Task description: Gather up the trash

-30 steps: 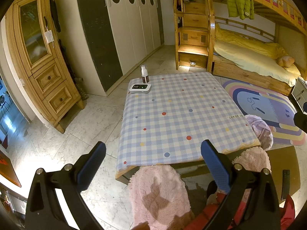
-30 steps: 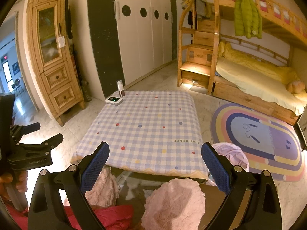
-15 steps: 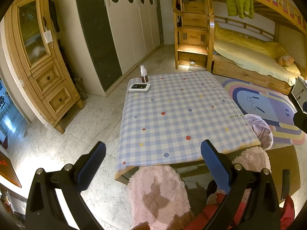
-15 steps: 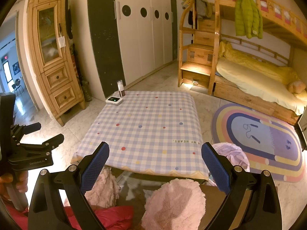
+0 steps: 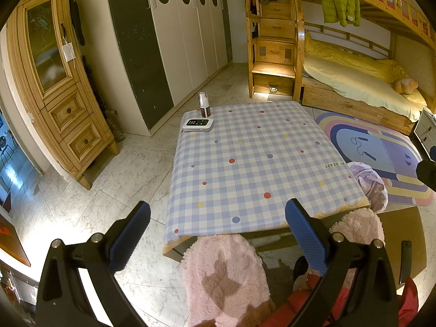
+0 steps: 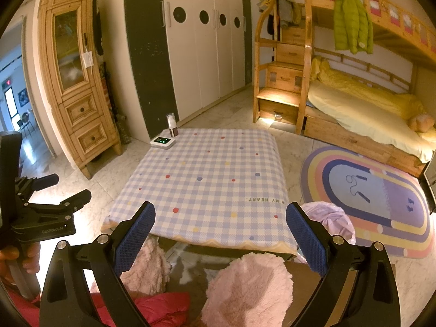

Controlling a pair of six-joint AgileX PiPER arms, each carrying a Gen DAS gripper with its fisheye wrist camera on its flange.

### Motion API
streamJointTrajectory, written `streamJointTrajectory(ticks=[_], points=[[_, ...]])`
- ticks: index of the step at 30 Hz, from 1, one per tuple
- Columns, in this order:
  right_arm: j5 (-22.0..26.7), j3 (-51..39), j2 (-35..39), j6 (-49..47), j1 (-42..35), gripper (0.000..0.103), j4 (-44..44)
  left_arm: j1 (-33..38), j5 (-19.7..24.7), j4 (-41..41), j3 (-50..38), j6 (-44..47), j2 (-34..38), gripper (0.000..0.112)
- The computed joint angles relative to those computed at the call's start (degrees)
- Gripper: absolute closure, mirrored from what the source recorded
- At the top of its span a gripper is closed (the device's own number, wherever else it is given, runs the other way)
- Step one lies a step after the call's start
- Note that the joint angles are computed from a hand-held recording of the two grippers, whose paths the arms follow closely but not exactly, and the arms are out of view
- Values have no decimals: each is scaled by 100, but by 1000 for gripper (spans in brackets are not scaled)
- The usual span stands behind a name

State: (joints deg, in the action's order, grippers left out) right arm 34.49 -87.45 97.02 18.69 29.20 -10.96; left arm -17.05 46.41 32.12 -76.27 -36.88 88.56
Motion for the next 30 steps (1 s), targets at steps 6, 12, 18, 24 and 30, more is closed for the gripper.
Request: streamJointTrajectory(ticks=[6, 12, 18, 24, 30], points=[[14, -6, 2, 11, 2, 8, -9, 6, 20, -12, -19, 17, 3, 16], [9, 3, 0, 30, 10, 8, -15, 0, 21, 4, -20, 7, 6, 16], [-33, 65, -10, 90, 27, 8, -32, -18, 45, 20, -33, -12, 28, 16], [-128, 195, -41, 73, -34, 8, 66, -70, -130, 135, 129, -127, -8, 16], [-371, 396, -99, -91, -249, 8, 327, 137, -630, -252, 145, 309, 126, 16]])
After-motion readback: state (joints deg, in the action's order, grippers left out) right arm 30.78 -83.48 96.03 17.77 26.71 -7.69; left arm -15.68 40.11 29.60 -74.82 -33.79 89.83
